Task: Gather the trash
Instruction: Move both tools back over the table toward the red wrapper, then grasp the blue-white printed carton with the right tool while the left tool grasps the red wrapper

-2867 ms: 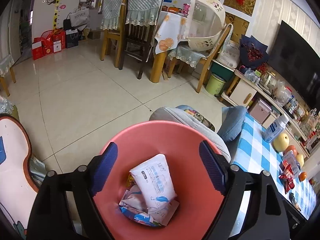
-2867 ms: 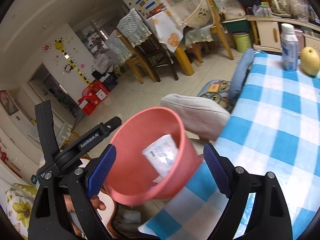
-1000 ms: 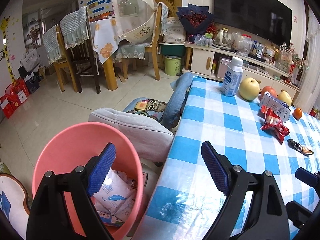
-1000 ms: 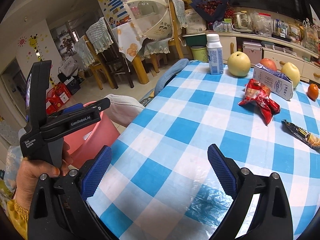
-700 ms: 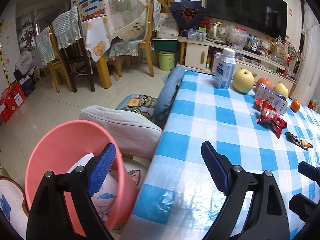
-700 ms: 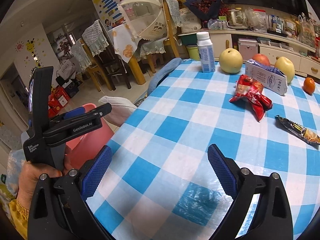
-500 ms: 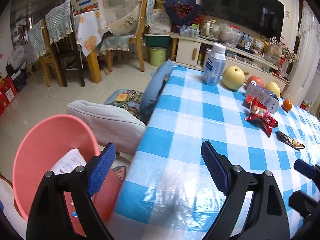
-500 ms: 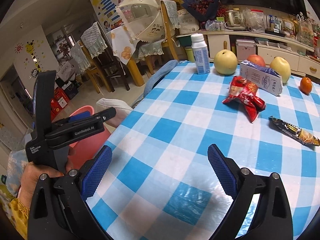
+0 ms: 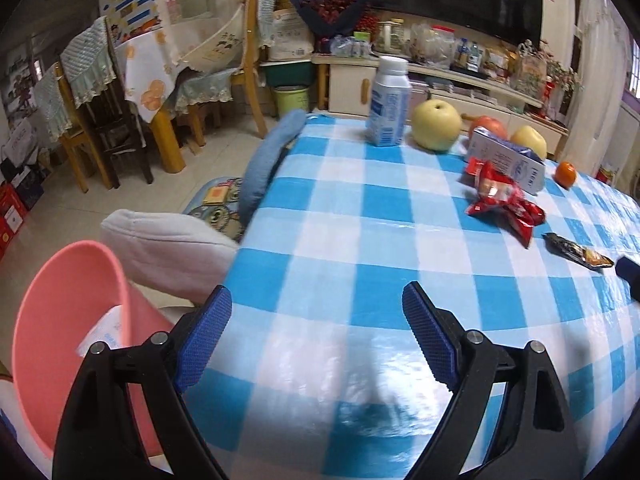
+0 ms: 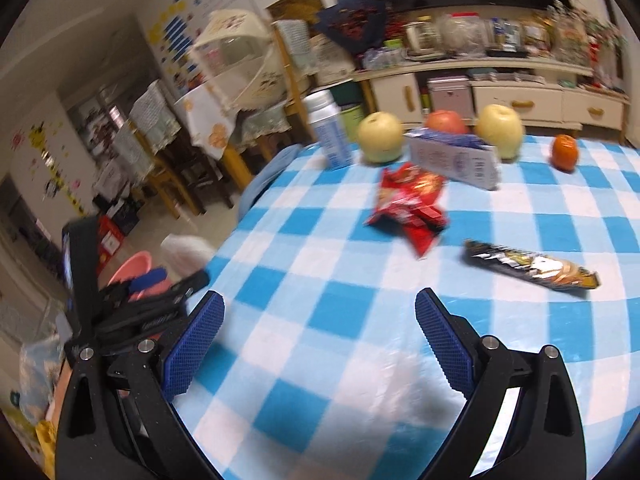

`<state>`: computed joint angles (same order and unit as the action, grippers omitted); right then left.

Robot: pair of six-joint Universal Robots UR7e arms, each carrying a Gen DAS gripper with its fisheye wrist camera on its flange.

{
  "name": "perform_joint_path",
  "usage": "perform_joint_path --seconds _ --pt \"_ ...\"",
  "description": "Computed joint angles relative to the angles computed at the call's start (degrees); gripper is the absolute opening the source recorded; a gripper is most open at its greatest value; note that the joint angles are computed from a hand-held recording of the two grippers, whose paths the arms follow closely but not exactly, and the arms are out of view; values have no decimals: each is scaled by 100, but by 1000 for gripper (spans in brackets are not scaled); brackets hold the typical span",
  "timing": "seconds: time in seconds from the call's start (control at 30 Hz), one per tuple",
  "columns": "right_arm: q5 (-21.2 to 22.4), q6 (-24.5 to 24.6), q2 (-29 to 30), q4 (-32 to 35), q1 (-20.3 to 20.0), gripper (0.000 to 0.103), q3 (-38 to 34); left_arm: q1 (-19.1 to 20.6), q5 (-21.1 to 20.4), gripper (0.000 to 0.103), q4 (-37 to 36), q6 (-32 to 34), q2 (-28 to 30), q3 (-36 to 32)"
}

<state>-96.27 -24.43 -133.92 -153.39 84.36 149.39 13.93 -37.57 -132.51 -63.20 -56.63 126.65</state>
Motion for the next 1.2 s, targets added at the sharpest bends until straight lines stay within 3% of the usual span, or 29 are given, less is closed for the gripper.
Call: perform_joint_path --seconds 0.2,0.37,0.43,0.57,0.73,0.97,1.03,1.13,1.2 --pt "239 -409 191 -299 -840 95 -404 66 -182 88 -791 547 380 -126" --pt "-266 -999 1205 -1395 -689 94 -820 167 -432 88 -1650 971 652 -173" --pt "-660 -1334 1770 -1827 -466 78 -1058 218 -546 88 -1961 1068 752 -196" --pt "-1384 -1964 2851 -2421 -186 77 -1552 290 -667 88 -2234 1186 946 -299" --pt "-2011 -2728 3807 -2815 -142 68 -1987 332 -734 88 -2339 1390 1123 -416" --pt "-2175 -3087 4359 -2303 -267 67 -2542 368 -896 88 -2594 1684 1230 -432" --pt "-2027 -3117 4348 -2026 -331 44 -2596 374 -907 88 -2555 1694 1246 -451" --pt "-1889 -3090 4306 -1545 -394 33 -2643 397 -954 88 -2608 1693 1255 -446" --pt "-1931 -3340 4308 -1782 -350 32 -2483 411 -1017 88 -2695 1714 1261 -437"
